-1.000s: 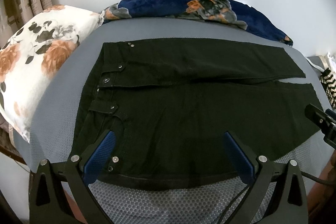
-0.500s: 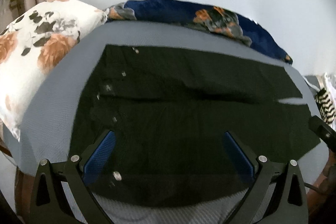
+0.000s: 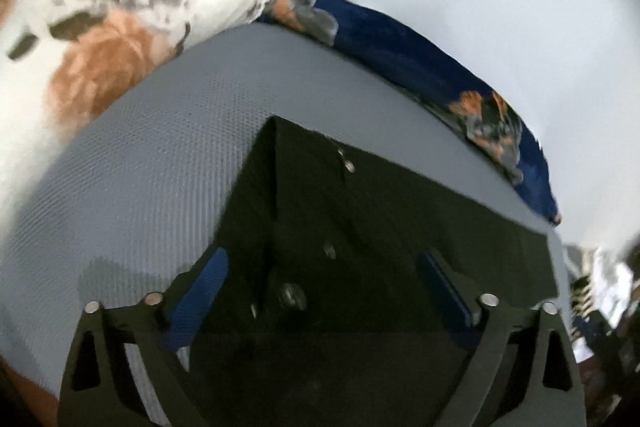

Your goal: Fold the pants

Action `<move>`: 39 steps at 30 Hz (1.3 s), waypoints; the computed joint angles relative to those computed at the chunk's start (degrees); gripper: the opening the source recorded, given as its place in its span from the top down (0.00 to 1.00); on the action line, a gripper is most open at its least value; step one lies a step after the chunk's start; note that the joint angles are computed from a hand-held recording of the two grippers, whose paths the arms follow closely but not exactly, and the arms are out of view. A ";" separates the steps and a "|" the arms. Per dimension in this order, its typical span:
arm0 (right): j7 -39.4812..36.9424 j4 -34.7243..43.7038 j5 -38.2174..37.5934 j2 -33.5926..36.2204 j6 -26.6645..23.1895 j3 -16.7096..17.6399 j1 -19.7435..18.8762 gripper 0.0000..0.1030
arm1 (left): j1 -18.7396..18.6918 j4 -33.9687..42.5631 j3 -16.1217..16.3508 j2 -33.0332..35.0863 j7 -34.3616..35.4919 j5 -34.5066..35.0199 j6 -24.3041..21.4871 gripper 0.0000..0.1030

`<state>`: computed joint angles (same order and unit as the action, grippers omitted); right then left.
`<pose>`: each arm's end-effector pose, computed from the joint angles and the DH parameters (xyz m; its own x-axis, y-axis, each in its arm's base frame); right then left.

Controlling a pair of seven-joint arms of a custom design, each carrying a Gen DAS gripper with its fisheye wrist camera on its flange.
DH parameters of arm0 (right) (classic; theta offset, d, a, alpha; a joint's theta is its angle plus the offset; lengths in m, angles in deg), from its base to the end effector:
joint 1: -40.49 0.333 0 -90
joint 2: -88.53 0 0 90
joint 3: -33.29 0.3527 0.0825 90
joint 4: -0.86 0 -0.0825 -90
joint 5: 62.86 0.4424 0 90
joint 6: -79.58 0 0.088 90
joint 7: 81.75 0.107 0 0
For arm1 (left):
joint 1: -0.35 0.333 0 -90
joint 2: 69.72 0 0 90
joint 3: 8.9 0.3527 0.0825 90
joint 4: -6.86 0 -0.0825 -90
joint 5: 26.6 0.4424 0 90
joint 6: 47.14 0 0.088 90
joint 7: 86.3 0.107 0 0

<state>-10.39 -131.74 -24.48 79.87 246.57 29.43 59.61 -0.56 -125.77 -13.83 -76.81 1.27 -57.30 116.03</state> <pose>0.5617 0.1124 0.4858 0.1183 -0.9347 -0.3351 -0.7544 0.1348 -0.6424 0.5767 -0.0327 0.4661 0.2401 -0.8717 0.4273 -0.7499 -0.4460 -0.4886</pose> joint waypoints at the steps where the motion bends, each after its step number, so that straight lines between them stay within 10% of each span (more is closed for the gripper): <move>1: 0.41 1.67 -0.28 1.65 -0.39 0.01 -0.08 0.00 | -0.27 1.42 1.02 1.53 2.41 -2.57 -0.45 0.21; 8: 1.22 10.27 -0.87 10.08 -4.19 3.75 -4.14 0.00 | 3.31 10.98 0.99 11.10 16.71 -17.58 -6.40 0.30; 23: -1.52 25.08 -2.62 24.11 -8.75 13.27 -12.35 0.00 | 9.94 19.76 -2.16 18.53 19.82 -23.08 -14.01 0.38; 39: -1.92 28.42 -2.52 27.48 -10.05 15.33 -15.24 0.00 | 10.30 24.89 -3.13 23.18 22.59 -27.99 -18.41 0.63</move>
